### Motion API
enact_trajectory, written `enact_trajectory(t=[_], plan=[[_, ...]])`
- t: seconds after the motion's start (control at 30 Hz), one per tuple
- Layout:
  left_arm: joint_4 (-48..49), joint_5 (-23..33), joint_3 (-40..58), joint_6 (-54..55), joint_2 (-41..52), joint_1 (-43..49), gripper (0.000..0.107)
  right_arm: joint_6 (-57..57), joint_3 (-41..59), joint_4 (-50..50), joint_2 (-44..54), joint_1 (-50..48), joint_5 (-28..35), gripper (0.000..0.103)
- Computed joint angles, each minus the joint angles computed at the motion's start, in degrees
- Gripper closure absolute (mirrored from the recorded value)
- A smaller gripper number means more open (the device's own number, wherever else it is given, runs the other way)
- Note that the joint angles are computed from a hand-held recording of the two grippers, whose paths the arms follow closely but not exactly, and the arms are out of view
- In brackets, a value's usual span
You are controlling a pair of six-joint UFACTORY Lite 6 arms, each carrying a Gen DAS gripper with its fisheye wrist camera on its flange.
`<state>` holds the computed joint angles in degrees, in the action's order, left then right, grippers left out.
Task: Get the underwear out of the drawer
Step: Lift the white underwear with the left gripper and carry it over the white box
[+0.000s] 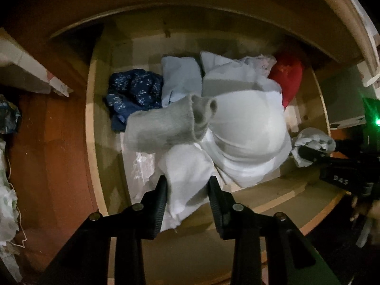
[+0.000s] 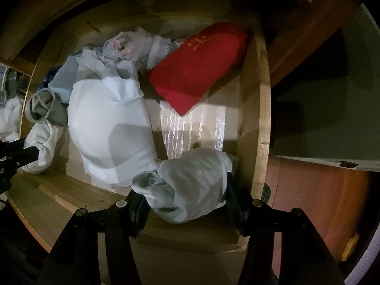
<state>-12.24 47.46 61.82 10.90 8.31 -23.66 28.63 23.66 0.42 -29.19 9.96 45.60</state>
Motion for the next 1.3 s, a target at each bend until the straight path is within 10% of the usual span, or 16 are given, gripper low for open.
enact_trajectory(t=[0.83, 1.3], plan=[[2.3, 10.7, 5.0, -0.3, -12.4, 4.1, 0.077, 3.2, 0.8, -3.0, -1.4, 3.4, 1.5, 0.05], [0.8, 27.3, 37.9, -0.1, -8.9, 10.0, 0.077, 5.6, 0.0, -4.3, 0.9, 6.4, 0.4, 0.051]])
